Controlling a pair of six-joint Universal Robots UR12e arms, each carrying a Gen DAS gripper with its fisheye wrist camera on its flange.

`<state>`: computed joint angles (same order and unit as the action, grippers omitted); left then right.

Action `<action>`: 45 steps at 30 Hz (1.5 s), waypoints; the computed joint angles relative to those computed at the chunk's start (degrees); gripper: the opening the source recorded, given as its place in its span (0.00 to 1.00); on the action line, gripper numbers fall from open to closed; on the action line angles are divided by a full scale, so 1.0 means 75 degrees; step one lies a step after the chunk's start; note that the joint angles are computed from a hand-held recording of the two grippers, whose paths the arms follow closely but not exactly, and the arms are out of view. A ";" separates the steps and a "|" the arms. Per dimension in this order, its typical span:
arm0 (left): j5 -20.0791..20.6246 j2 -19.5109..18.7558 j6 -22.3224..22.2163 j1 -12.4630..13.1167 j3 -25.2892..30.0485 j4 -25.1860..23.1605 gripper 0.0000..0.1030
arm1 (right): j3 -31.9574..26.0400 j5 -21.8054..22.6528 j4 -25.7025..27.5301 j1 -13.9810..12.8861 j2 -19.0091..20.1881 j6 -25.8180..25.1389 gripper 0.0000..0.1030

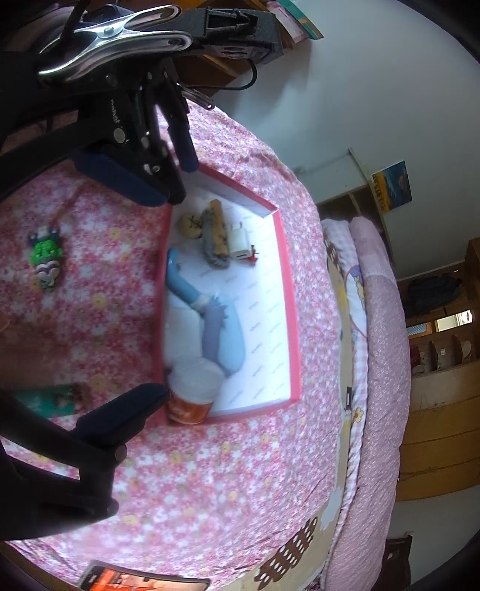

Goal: Organize rigid objects
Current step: 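Withdraw both open tools toward the green toy figure and green lighter, then grasp the green toy figure with the left tool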

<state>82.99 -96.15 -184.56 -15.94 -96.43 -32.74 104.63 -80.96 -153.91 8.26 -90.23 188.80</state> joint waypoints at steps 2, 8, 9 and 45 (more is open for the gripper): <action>-0.0012 0.0037 -0.0015 -0.0014 -0.0051 -0.0006 0.57 | 0.0074 -0.0007 0.0042 -0.0013 -0.0060 0.0040 0.95; -0.0052 0.0118 0.0061 -0.0058 -0.0165 -0.0044 0.57 | 0.0244 -0.0013 0.0086 -0.0046 -0.0180 0.0152 0.95; -0.0050 0.0131 0.0088 -0.0070 -0.0185 -0.0050 0.57 | 0.0279 -0.0013 0.0099 -0.0052 -0.0208 0.0156 0.95; -0.0784 0.0353 0.1567 -0.0458 -0.0609 -0.0690 0.57 | 0.1410 -0.0013 0.0726 -0.0228 -0.1096 -0.0577 0.95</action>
